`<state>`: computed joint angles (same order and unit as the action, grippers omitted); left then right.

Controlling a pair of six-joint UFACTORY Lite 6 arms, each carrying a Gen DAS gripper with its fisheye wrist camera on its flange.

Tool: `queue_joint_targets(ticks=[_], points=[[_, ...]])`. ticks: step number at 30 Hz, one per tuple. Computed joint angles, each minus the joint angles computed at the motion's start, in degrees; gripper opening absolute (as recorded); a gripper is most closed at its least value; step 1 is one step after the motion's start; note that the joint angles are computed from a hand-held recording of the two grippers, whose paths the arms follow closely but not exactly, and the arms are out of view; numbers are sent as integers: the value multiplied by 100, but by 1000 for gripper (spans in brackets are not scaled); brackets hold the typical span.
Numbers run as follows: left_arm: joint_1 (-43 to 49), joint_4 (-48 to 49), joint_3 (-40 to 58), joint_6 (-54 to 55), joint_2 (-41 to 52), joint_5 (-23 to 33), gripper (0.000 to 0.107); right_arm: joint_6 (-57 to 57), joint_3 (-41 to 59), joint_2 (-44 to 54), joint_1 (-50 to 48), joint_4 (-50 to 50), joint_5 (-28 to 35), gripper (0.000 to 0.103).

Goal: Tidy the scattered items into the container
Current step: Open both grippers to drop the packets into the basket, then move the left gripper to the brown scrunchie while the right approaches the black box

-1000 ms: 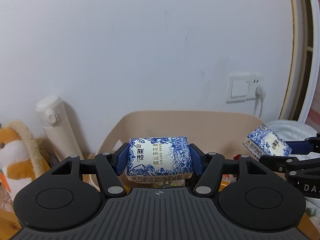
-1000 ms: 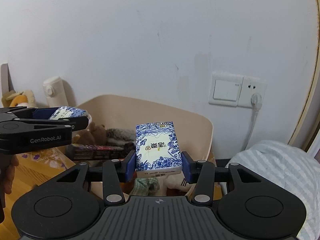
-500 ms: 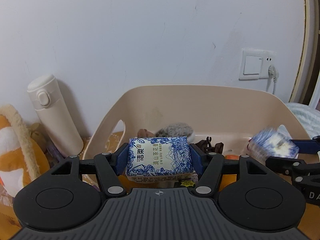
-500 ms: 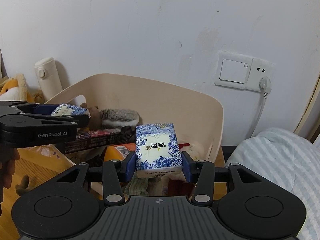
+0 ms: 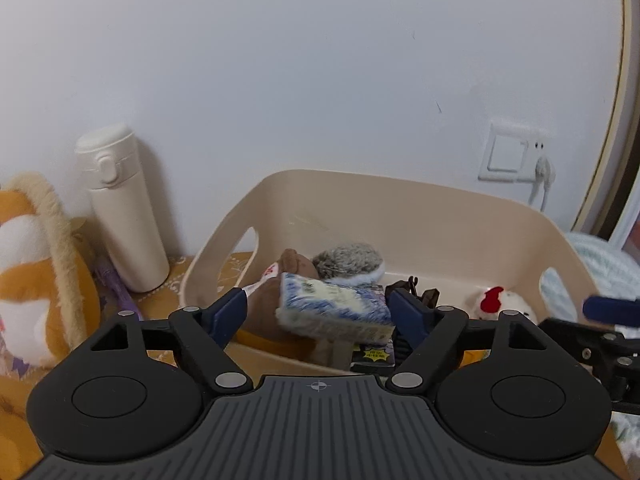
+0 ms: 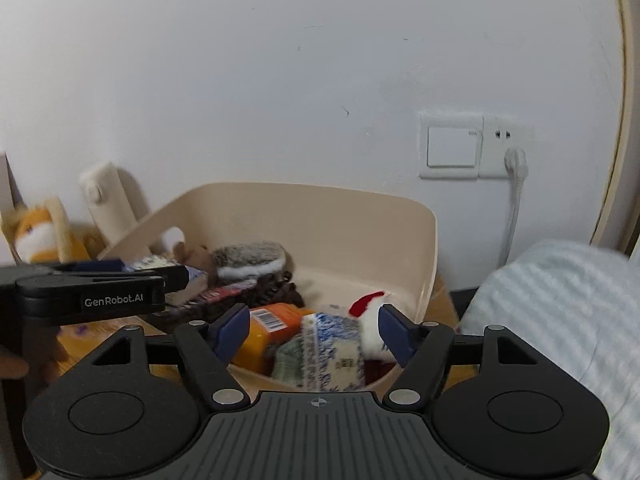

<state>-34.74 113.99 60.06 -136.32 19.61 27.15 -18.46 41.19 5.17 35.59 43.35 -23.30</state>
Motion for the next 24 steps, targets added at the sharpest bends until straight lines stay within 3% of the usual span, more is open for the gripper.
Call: queue_joint_targets(ticks=[8, 15, 24], points=[[-111, 459, -1137, -646, -1083, 532, 81, -27, -705, -762, 516, 421, -487, 75], [-233, 589, -2215, -799, -2014, 983, 82, -593, -1041, -1198, 1360, 1367, -970, 76], [-470, 462, -3741, -613, -3405, 973, 82, -1197, -741, -700, 2623, 2333, -1520, 77]])
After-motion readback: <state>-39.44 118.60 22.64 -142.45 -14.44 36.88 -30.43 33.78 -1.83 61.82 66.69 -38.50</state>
